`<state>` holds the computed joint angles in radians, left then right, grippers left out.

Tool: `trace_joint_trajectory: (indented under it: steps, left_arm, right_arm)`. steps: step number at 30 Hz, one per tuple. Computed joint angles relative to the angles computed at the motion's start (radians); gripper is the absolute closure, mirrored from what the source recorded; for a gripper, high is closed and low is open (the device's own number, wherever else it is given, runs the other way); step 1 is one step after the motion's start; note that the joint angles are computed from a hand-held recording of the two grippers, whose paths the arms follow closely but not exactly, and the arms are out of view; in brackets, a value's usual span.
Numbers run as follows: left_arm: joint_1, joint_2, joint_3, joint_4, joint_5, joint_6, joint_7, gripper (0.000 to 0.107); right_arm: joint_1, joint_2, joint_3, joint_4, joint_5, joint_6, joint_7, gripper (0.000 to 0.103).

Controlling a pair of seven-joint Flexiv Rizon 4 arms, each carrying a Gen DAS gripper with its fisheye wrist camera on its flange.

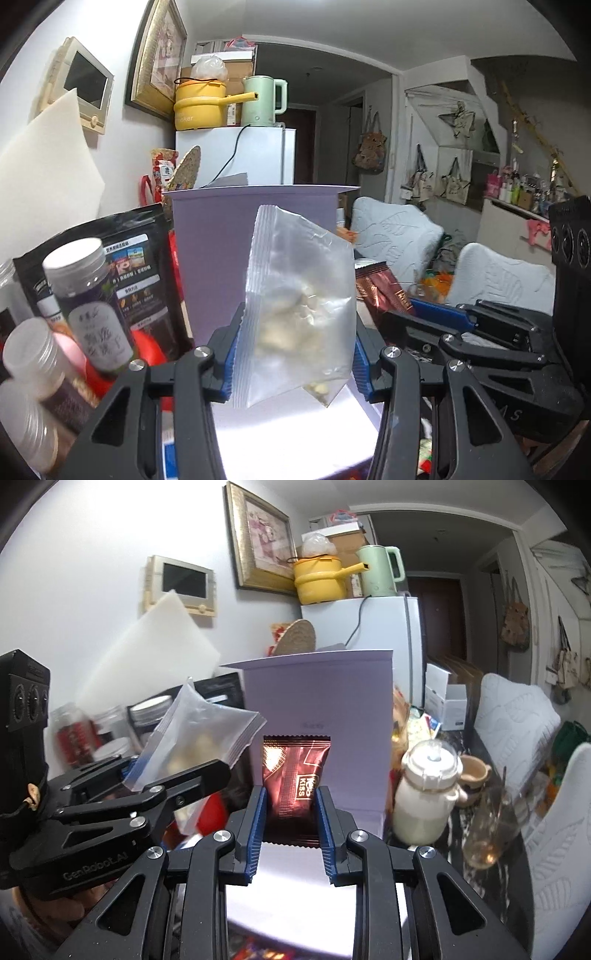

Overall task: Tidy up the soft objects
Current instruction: 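Carry the zip bag and candy with both tools into the lavender box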

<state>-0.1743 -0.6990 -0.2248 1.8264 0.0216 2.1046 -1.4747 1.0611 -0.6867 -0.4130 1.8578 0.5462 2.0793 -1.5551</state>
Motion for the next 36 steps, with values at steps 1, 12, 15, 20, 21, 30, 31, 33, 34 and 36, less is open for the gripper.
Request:
trace_joint_trajectory:
  steps: [1,12,15,20,21,30,31,33,34,36]
  left_arm:
    - [-0.012,-0.008,0.012,-0.015,-0.014,-0.007,0.007,0.059]
    - [-0.148,-0.103,0.146,-0.175,-0.230,-0.134,0.127,0.059]
    - [-0.173,-0.120,0.175,-0.200,-0.268,-0.175,0.142,0.059]
    - [-0.253,-0.150,0.276,-0.244,-0.334,-0.262,0.173,0.059]
    - [-0.258,-0.155,0.284,-0.250,-0.338,-0.279,0.175,0.059]
    - [-0.303,-0.208,0.368,-0.318,-0.325,-0.431,0.124,0.059]
    - [-0.308,-0.214,0.381,-0.329,-0.318,-0.453,0.113,0.059]
    - [-0.308,-0.228,0.394,-0.351,-0.301,-0.489,0.091,0.059]
    - [-0.307,-0.233,0.399,-0.361,-0.292,-0.508,0.080,0.059]
    - [-0.311,-0.251,0.416,-0.393,-0.279,-0.556,0.053,0.059]
  right_arm:
    - [-0.009,-0.007,-0.003,-0.014,-0.006,-0.014,0.002,0.076]
    - [-0.076,-0.087,-0.060,-0.127,-0.175,-0.200,0.153,0.076]
    - [-0.095,-0.101,-0.059,-0.144,-0.224,-0.249,0.201,0.076]
    - [-0.141,-0.117,-0.031,-0.164,-0.303,-0.313,0.274,0.076]
    - [-0.148,-0.123,-0.029,-0.170,-0.317,-0.333,0.291,0.076]
    - [-0.200,-0.166,-0.008,-0.194,-0.434,-0.429,0.422,0.076]
    - [-0.202,-0.170,-0.008,-0.194,-0.447,-0.434,0.435,0.076]
    - [-0.210,-0.179,-0.007,-0.197,-0.472,-0.438,0.459,0.076]
    - [-0.221,-0.182,0.002,-0.201,-0.487,-0.440,0.466,0.076]
    - [-0.248,-0.188,0.027,-0.213,-0.520,-0.460,0.481,0.076]
